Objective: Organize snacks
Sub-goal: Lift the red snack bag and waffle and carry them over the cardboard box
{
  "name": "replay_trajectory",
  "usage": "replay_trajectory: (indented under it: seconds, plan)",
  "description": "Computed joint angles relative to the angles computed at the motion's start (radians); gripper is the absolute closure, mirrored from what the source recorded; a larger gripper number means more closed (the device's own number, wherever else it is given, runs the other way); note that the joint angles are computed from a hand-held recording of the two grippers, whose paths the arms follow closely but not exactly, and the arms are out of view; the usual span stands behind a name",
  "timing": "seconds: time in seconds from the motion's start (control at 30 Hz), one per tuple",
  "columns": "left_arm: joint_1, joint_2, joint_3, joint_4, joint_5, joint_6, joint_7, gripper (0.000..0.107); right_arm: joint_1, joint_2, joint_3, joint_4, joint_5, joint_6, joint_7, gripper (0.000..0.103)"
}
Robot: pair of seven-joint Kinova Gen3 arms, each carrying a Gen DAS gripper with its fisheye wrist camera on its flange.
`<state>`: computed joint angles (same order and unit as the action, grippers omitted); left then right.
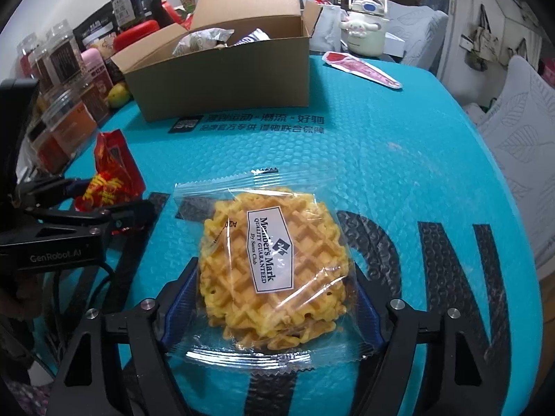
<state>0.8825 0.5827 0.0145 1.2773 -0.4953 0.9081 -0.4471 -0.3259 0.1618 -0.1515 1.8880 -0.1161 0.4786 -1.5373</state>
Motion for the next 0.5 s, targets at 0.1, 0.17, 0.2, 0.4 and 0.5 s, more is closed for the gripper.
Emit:
replay_trajectory:
  seconds: [0.1, 0.17, 0.2, 0.4, 0.5]
  plan:
    - [0.005, -0.021, 0.001, 0.027, 0.000, -0.017, 0.016, 0.035, 0.023, -0.022, -0.019, 0.020, -0.059, -0.020, 0.047, 0.025]
    - [0.014, -0.033, 0.001, 0.037, -0.009, -0.019, 0.027, 0.035, 0.035, -0.036, -0.028, 0.030, -0.102, -0.026, 0.082, 0.025]
    - [0.017, -0.038, 0.002, 0.042, -0.013, -0.021, 0.032, 0.035, 0.038, -0.041, -0.030, 0.035, -0.120, -0.029, 0.097, 0.025]
    - [0.045, -0.065, 0.002, 0.050, -0.059, -0.004, 0.072, 0.035, 0.056, -0.079, -0.034, 0.056, -0.240, -0.034, 0.201, 0.025]
    - [0.056, -0.083, 0.003, 0.055, -0.088, 0.004, 0.091, 0.035, 0.055, -0.097, -0.028, 0.059, -0.279, -0.033, 0.242, 0.025]
